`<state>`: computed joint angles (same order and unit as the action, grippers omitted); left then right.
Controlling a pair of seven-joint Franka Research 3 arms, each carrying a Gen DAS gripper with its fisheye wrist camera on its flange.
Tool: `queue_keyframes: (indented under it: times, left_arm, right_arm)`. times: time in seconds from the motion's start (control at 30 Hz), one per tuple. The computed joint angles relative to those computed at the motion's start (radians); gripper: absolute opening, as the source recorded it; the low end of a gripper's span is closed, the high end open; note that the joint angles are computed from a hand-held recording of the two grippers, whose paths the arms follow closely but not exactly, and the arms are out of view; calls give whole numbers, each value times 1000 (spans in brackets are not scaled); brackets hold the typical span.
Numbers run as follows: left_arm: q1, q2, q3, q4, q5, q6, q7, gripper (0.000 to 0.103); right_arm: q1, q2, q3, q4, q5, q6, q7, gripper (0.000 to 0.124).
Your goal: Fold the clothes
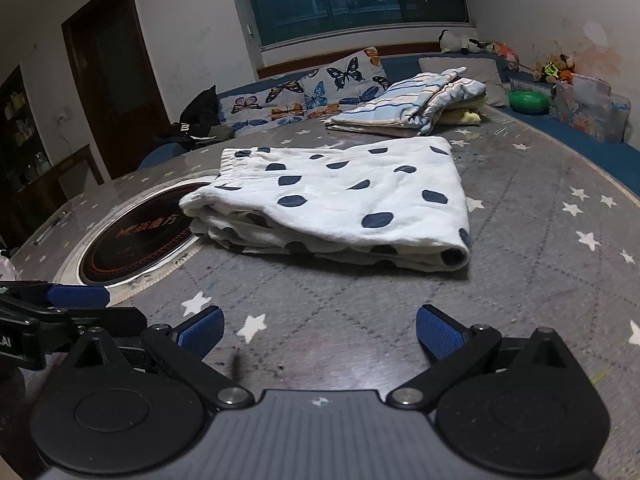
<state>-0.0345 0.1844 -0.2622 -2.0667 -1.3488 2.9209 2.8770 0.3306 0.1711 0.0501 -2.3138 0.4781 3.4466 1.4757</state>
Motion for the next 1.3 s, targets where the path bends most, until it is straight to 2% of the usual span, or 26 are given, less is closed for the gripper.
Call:
queue_keyframes:
  times: [0.5,1.1,1.3]
  left_arm:
    - [4,-6,-7,-16,50,14,-46,103]
    - [-2,-27,4,-38,35,-1,-41,103]
    - [-10,-40,9,-45,-19,3,8,103]
  right_arm:
    - [47,7,-20,18,61,-5,-35,103]
    - [24,-2,13,8,28,-2,20,103]
    - [43,-8,0,2,46,4,12,103]
